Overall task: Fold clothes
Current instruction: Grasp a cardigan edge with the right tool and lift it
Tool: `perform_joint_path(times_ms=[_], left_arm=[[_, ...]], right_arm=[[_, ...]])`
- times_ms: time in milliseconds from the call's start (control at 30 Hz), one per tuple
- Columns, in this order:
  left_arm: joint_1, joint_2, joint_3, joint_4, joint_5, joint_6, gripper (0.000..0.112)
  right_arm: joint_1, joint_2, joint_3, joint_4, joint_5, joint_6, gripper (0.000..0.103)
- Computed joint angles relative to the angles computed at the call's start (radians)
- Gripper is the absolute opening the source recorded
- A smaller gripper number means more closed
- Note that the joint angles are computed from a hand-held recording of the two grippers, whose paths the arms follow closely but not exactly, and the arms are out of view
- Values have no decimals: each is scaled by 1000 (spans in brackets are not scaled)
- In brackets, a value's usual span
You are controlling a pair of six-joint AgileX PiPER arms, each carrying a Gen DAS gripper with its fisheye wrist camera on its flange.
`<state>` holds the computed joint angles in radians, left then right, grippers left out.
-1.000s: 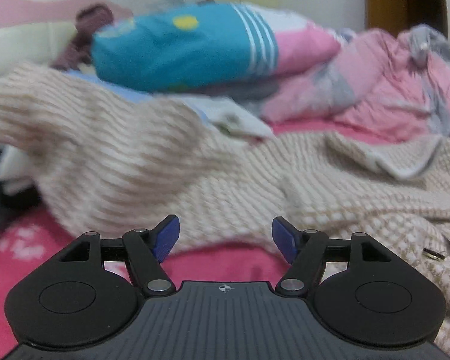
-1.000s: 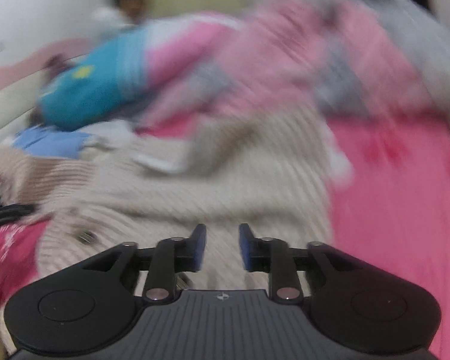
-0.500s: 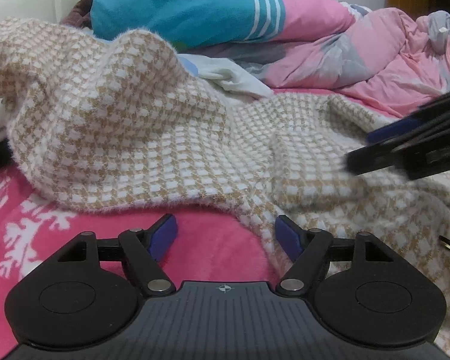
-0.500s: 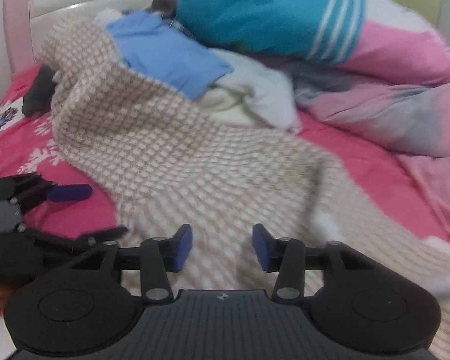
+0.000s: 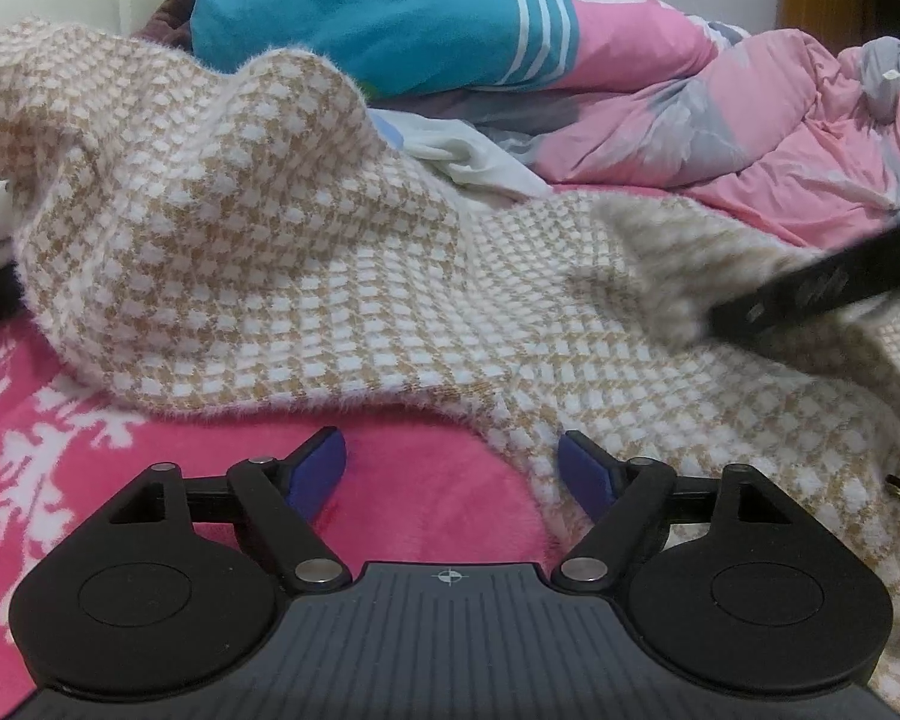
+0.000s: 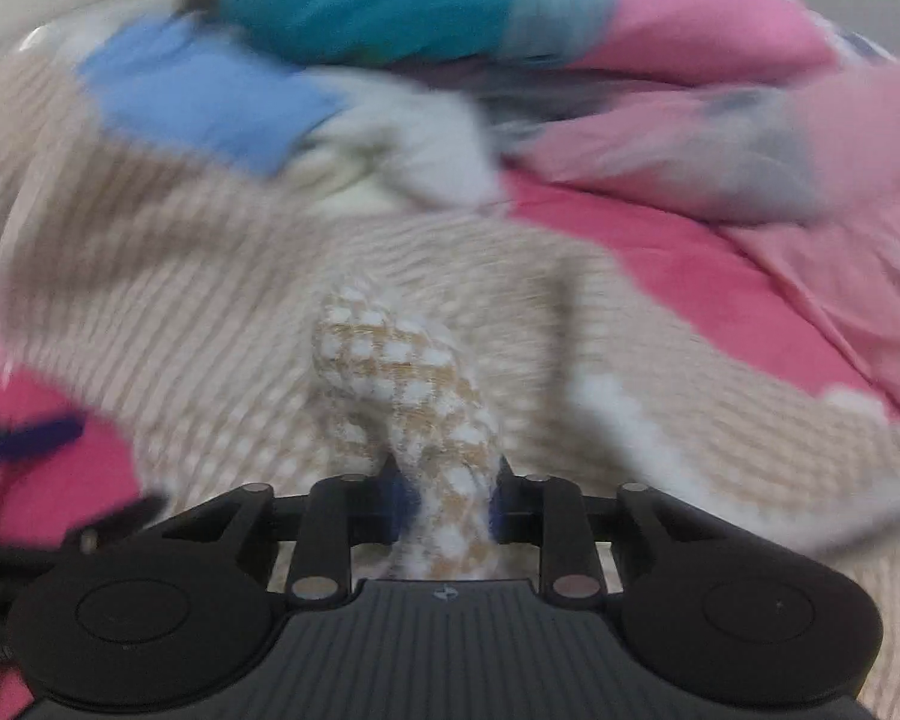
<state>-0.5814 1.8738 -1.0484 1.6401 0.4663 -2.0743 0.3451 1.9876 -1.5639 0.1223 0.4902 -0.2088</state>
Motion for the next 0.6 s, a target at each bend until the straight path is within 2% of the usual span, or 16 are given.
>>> perform_joint_path(times_ms=[67,167,267,333,433,500,600], left_arm=[[1,-1,1,-1,-2,0,80],[3,-1,2,4,-2,-8,80],[4,-2,2,-2,-4,-2,80],[3,-2,-1,-12,0,10,80],[0,-1,-3,-17,5,13,80],[-2,0,-6,-26,8,23,80],[-3,2,-8,-26,13,27,80]], right_arm=[[-35,-44,50,48,-33,3,22],[-93,-175,198,161,-126,-88,21],[-201,-340,352,375,-179,-325,21],[-313,-431,407,512,-157,-477,21],[-529,-518,421,607,-85,-591,21],[-666,-527,382,603,-40,-598,21],[-833,-470,268,588,11,-602,21]])
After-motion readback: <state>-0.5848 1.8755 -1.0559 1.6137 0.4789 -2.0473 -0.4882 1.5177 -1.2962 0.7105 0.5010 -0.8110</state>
